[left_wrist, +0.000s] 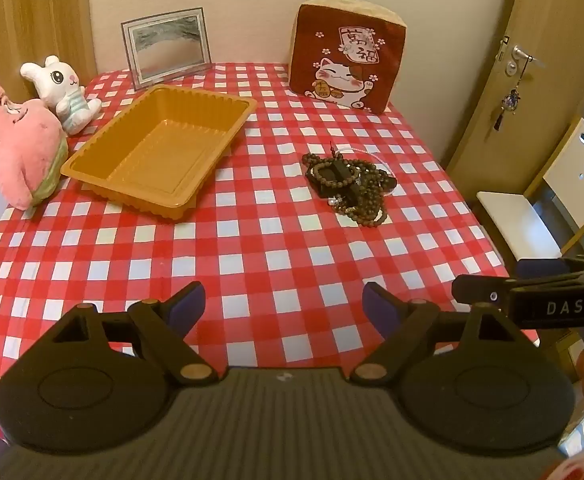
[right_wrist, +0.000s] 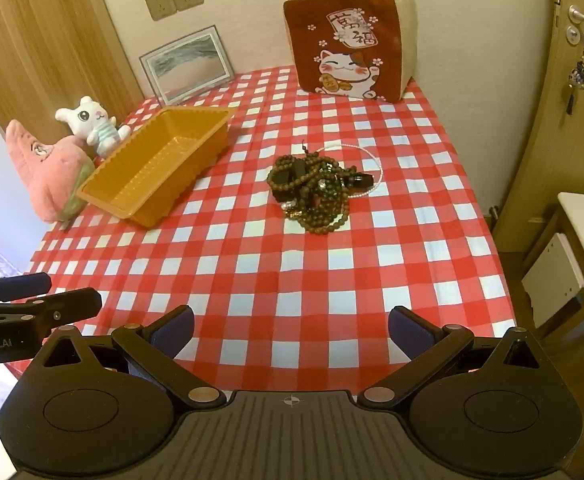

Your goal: Organize jewelry

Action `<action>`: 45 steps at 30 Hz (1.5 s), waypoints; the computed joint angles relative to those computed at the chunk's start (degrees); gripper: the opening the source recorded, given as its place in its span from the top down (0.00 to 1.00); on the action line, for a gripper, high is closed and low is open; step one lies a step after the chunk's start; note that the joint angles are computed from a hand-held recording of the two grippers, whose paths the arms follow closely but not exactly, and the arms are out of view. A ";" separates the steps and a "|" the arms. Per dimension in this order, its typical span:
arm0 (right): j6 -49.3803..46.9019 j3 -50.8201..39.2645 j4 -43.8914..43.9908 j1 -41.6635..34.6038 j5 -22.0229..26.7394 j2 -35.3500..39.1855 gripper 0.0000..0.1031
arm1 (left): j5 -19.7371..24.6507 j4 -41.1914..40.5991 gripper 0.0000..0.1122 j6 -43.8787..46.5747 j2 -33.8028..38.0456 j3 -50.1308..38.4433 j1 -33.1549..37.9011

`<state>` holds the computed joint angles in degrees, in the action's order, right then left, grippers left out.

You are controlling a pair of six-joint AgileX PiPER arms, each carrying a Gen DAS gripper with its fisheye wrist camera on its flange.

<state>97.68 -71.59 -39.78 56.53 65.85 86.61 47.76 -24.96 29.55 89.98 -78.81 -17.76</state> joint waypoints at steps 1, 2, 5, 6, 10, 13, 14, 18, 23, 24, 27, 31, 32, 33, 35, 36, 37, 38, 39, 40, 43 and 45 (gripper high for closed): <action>-0.33 -0.14 0.19 -0.11 0.11 0.10 0.00 | 0.12 0.09 0.25 -0.02 0.04 -0.08 -0.01; -0.20 -0.07 0.03 -0.13 0.01 0.11 0.00 | 0.06 -0.04 0.25 0.19 0.01 -0.03 0.03; -0.13 0.01 -0.03 -0.28 -0.25 0.17 0.00 | -0.16 -0.51 0.25 0.88 -0.14 0.28 0.35; -0.14 0.05 -0.01 -0.36 -0.38 0.17 0.00 | -0.06 0.59 0.25 -0.07 -0.07 0.00 -0.14; -0.28 0.10 0.10 -0.64 -0.68 0.23 0.00 | -0.21 0.52 0.25 0.02 -0.45 0.35 -0.04; -0.34 0.06 0.14 -0.78 -0.86 0.32 0.00 | -0.43 0.36 0.25 0.32 -1.12 1.12 0.07; -0.41 0.05 0.18 -0.83 -0.93 0.34 0.00 | -0.10 0.61 0.25 0.08 -0.41 0.38 -0.16; -0.53 -0.03 0.25 -1.04 -1.07 0.48 0.00 | -0.37 0.64 0.25 -0.01 0.57 0.03 -0.29; -0.58 -0.11 0.25 -1.02 -0.95 0.51 0.00 | -0.04 0.84 0.25 -0.24 0.53 -0.22 -0.33; -0.57 -0.10 0.27 -1.01 -0.93 0.47 0.00 | -0.04 1.02 0.25 -0.55 0.97 -0.77 -0.56; -0.57 -0.06 0.25 -0.98 -0.94 0.42 0.00 | -0.15 1.21 0.25 -0.89 1.43 -1.23 -0.79; -0.59 -0.06 0.23 -0.92 -0.82 0.35 0.00 | -0.01 1.28 0.25 -0.95 1.16 -1.13 -0.75; -0.57 -0.07 0.20 -0.90 -0.79 0.34 0.00 | 0.00 1.28 0.25 -0.92 1.14 -1.11 -0.73; -0.60 -0.04 0.18 -0.93 -0.82 0.31 0.00 | -0.34 1.39 0.25 -1.15 1.59 -1.36 -0.99; -0.57 -0.07 0.20 -0.90 -0.75 0.32 0.00 | -0.33 1.40 0.25 -1.16 1.76 -1.51 -1.05; -0.58 -0.07 0.20 -0.91 -0.74 0.30 0.00 | -0.58 1.51 0.25 -1.39 2.20 -1.81 -1.27; -0.58 -0.07 0.20 -0.91 -0.74 0.30 0.00 | -0.40 1.47 0.25 -1.28 1.97 -1.70 -1.15; -0.59 -0.09 0.18 -0.88 -0.69 0.29 0.00 | -0.28 1.36 0.25 -1.10 1.76 -1.56 -1.01; -0.59 -0.09 0.18 -0.88 -0.69 0.29 0.00 | -0.31 1.38 0.25 -1.13 1.83 -1.61 -1.04; -0.58 -0.05 0.15 -0.88 -0.72 0.25 0.00 | -0.32 1.40 0.25 -1.16 1.78 -1.56 -1.03; -0.61 -0.02 0.17 -0.91 -0.72 0.22 0.00 | -0.43 1.47 0.25 -1.24 1.95 -1.67 -1.12; -0.63 0.01 0.19 -0.95 -0.76 0.19 0.00 | -0.37 1.35 0.25 -1.10 1.81 -1.56 -1.01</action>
<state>97.06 -71.58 -39.59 55.58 65.09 86.80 47.40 -23.61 28.45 91.78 -80.36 -18.76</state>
